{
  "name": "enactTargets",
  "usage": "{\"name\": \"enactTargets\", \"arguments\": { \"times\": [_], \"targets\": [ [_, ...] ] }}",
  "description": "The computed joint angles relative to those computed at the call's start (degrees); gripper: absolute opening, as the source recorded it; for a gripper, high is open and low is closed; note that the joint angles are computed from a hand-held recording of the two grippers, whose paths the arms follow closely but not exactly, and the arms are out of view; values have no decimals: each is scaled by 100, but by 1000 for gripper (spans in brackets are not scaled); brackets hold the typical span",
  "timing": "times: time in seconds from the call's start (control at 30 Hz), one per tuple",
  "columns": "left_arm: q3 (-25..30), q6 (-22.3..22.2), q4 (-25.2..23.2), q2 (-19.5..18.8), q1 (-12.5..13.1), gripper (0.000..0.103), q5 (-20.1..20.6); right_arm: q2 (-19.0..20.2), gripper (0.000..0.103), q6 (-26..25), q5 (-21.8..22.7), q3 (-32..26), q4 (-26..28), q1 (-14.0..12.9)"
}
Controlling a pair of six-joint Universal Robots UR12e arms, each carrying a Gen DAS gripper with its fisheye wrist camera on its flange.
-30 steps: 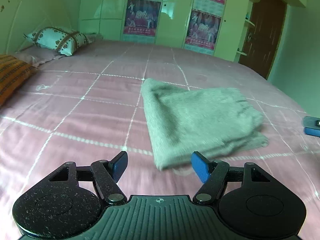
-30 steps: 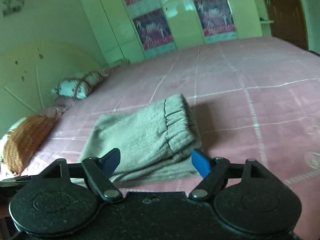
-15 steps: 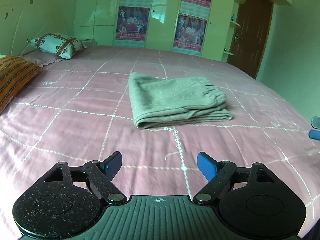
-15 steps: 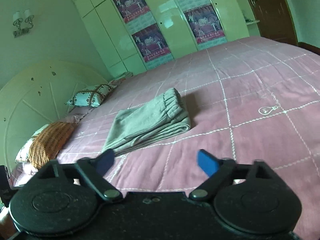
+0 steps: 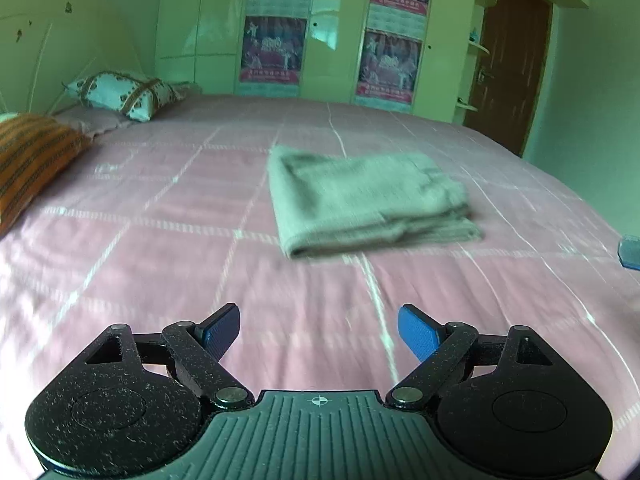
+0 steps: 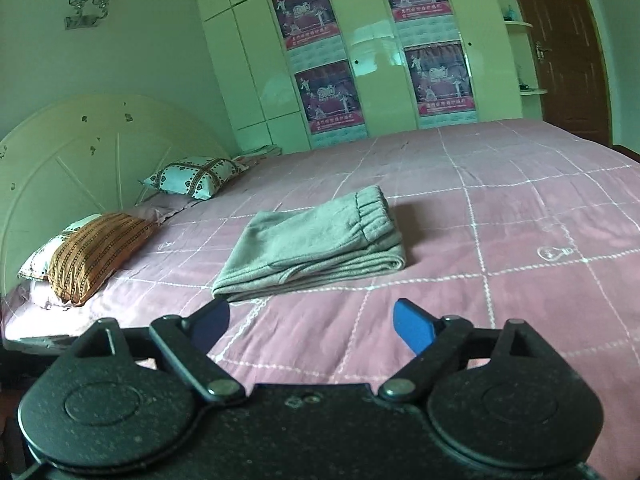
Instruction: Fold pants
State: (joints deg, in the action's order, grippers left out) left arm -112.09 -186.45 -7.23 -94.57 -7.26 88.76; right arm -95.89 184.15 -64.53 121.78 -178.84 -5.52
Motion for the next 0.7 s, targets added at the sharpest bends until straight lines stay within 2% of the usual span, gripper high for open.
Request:
{"name": "enactTargets", "arguments": {
  "times": [0.07, 0.1, 0.23, 0.37, 0.47, 0.6, 0.7],
  "targets": [
    [359, 60, 12, -296, 73, 86, -1, 240, 45, 43, -124, -263, 2, 56],
    [580, 92, -46, -463, 102, 86, -1, 393, 40, 94, -228, -424, 1, 98],
    [1565, 75, -164, -1238, 210, 86, -216, 1139, 38, 148, -494, -1236, 68, 250],
    [2577, 43, -790, -1957, 212, 86, -180, 1941, 36, 190, -654, -2231, 581, 387],
    [3037, 40, -822, -2320, 188, 86, -197, 2405, 36, -70, -667, -2822, 870, 482],
    [3471, 43, -947, -2664, 203, 86, -301, 2797, 36, -115, -670, -3302, 1050, 552],
    [3708, 61, -1018, -2858, 204, 86, -328, 3006, 36, -143, -492, -3580, 1261, 582]
  ]
}}
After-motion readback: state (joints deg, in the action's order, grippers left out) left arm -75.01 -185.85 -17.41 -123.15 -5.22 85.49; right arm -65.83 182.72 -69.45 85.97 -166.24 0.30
